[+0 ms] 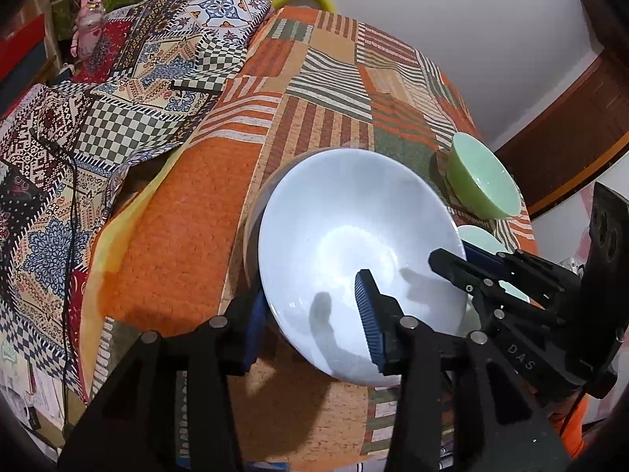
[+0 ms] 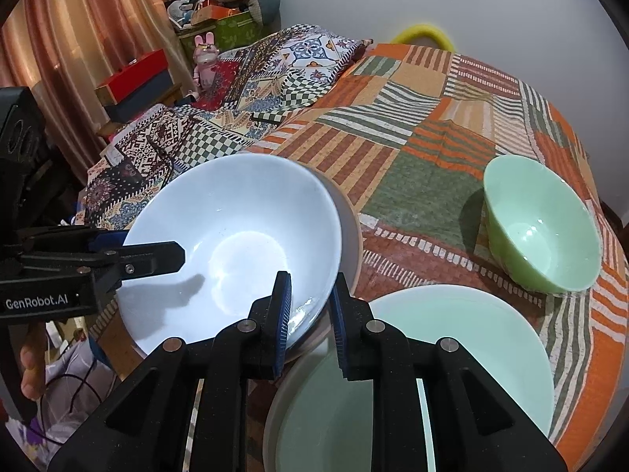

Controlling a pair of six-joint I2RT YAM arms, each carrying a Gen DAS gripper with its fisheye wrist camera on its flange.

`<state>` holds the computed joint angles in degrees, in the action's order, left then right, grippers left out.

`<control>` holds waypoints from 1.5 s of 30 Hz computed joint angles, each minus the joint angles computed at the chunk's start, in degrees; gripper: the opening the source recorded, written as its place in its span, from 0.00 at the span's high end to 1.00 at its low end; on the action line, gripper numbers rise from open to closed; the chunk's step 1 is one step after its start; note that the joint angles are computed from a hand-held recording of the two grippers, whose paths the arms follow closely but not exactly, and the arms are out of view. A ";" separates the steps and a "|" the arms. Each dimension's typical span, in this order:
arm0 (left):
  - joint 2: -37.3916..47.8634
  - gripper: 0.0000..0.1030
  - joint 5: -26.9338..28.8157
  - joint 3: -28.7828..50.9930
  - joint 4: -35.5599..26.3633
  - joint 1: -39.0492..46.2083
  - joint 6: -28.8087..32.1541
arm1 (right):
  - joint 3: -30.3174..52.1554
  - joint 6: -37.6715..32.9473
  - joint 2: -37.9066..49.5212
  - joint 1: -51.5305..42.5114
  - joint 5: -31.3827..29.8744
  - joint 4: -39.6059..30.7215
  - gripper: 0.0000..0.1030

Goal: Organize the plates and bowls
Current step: 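Lower the white bowl into the pink bowl and open the right gripper, then grasp the mint-green bowl rim with the right gripper and lift it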

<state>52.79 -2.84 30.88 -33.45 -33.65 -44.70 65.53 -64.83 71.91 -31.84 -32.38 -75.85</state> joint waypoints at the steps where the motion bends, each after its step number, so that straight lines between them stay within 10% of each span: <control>1: -0.37 0.57 -2.08 0.39 -0.99 -1.00 -0.63 | 0.00 -0.07 -0.44 -0.34 -0.16 0.26 0.82; 4: -2.73 0.39 -7.89 1.52 -3.50 -4.01 -0.99 | 0.74 -1.08 -1.82 -2.07 -2.14 0.74 0.70; 21: 3.43 0.37 -16.90 11.06 -4.63 -12.11 -0.36 | 12.87 -9.09 6.91 -14.22 -9.63 -7.08 0.52; 45: 52.53 0.32 -6.48 50.02 1.64 -8.05 13.26 | 40.38 5.87 36.64 -19.78 -8.42 -0.01 0.50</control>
<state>105.32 -9.32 80.91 -31.81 -41.70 -31.44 105.91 -58.96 108.55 -51.62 -40.79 -75.86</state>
